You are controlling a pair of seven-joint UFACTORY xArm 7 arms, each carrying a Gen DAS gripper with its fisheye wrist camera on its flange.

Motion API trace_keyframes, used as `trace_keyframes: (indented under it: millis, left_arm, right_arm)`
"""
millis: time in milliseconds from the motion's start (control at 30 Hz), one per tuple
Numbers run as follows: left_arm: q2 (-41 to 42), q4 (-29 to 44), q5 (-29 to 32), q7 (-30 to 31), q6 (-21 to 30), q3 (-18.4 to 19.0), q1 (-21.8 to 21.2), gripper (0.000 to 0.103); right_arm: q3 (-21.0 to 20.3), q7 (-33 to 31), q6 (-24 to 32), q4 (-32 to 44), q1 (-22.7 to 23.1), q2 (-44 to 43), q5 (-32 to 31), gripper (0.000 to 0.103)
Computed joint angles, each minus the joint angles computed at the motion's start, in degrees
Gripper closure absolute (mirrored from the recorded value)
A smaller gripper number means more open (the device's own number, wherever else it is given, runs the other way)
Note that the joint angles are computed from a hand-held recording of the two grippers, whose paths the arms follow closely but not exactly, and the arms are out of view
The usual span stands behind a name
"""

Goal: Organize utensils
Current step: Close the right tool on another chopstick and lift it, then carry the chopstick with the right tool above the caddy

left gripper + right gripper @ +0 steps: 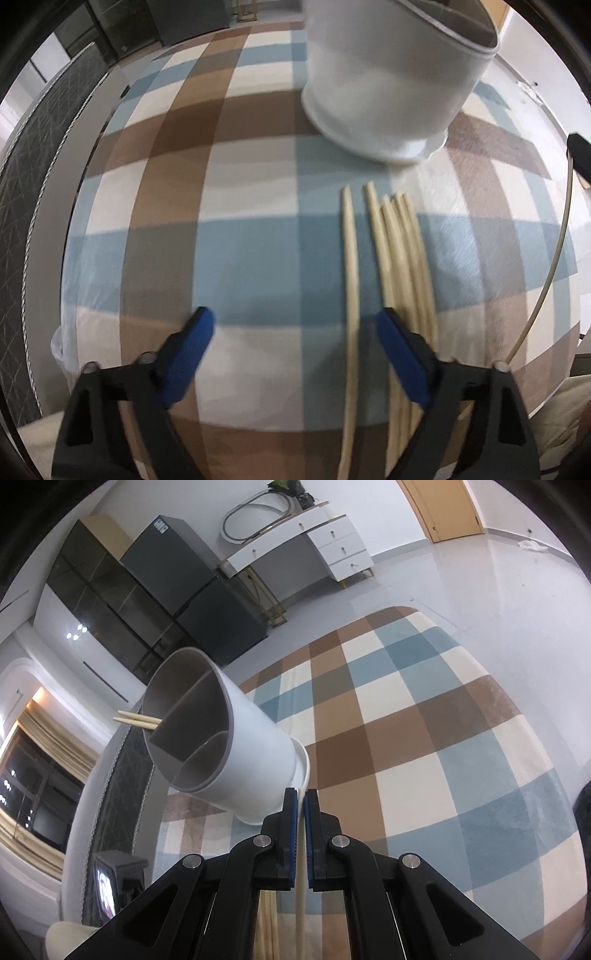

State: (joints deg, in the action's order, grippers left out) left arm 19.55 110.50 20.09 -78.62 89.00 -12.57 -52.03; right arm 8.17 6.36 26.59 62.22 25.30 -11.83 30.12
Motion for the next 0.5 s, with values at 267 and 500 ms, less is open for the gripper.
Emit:
trace_keyframes:
  millis: [267,500]
  left_arm:
    - [2.3,2.9,1.3,4.7,-3.1,1.4,1.5,0.038]
    - [3.4,4.7,0.7,8.0,-5.9,2.6,2.3,0.102]
  right_arm:
    - [0.3,1.1,-0.3,0.2,-0.6,0.4,-2.2,0.1]
    - [1.2,2.8,-0.3,2.4,-1.1,2.9,-5.7,0.1]
